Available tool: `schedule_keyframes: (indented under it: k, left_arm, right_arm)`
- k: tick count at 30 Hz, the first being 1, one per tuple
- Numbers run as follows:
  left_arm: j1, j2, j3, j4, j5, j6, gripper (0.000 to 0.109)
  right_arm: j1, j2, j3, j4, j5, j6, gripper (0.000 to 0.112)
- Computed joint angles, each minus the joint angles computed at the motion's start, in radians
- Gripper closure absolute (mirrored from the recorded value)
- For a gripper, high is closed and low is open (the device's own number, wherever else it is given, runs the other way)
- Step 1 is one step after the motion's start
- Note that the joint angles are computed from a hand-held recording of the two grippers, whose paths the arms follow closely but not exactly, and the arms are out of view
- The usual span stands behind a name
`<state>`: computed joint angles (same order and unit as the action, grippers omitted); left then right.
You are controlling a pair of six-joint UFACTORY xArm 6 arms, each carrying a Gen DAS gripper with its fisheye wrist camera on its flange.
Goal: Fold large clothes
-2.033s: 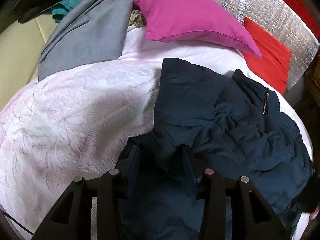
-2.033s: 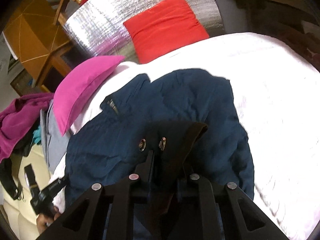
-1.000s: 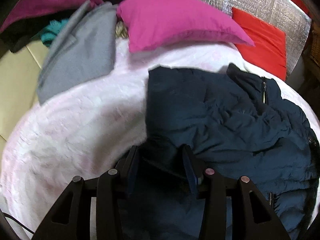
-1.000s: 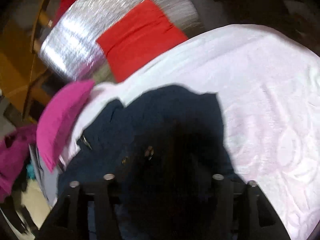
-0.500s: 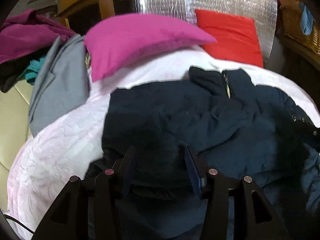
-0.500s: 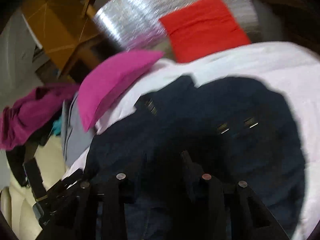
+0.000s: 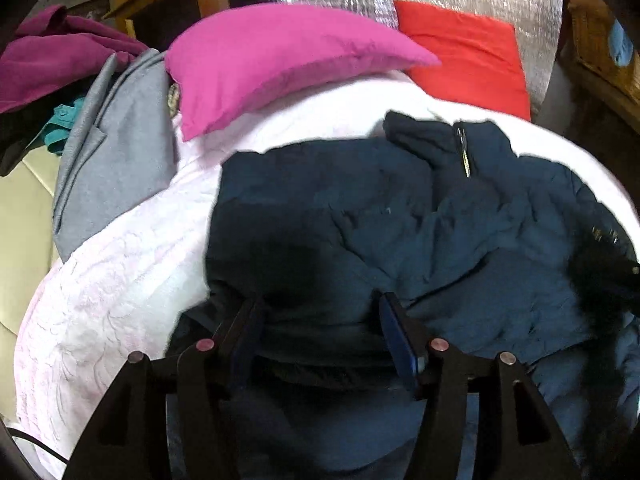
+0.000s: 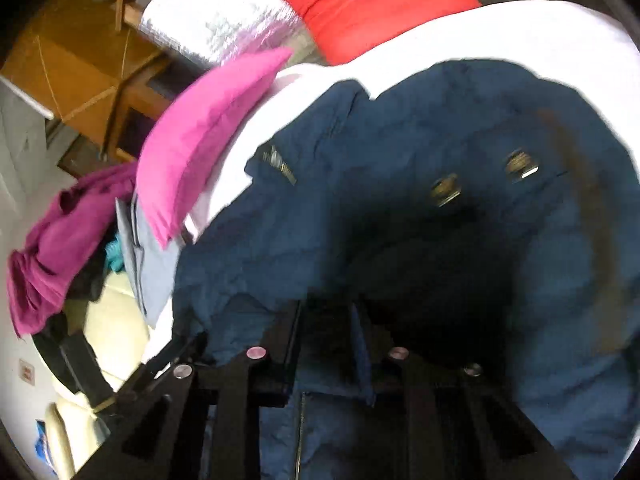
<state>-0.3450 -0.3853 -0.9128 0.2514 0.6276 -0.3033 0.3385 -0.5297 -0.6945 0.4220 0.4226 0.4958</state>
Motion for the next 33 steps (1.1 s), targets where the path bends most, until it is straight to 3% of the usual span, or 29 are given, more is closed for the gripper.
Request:
schedule_keyframes:
  k: [4,10,17,24,27,33]
  left_arm:
    - [0.026,-0.022,0.001,0.024,-0.03,-0.021,0.048]
    - [0.039,0.02,-0.019,0.064,0.053,-0.05,0.048]
    - [0.025,-0.001,0.0,0.101,0.067,-0.07,0.048]
    - [0.068,-0.029,-0.001,0.08,0.038,-0.082,0.048]
    - [0.071,-0.01,-0.011,0.103,0.073,-0.093,0.048]
    - [0.08,0.001,-0.013,0.069,0.085,-0.045,0.048]
  right_arm:
    - [-0.081,-0.114,0.048,0.103,0.079,-0.06,0.083]
    - [-0.159,-0.122,0.05,0.137,0.219,-0.072,0.084]
    - [-0.171,-0.131,0.079,0.144,0.223,-0.069,0.086]
    - [-0.209,-0.212,0.115,0.096,0.198,-0.015,0.083]
    - [-0.198,-0.175,0.121,0.068,0.188,0.002,0.085]
    - [-0.234,-0.213,0.124,0.147,0.203,-0.049,0.085]
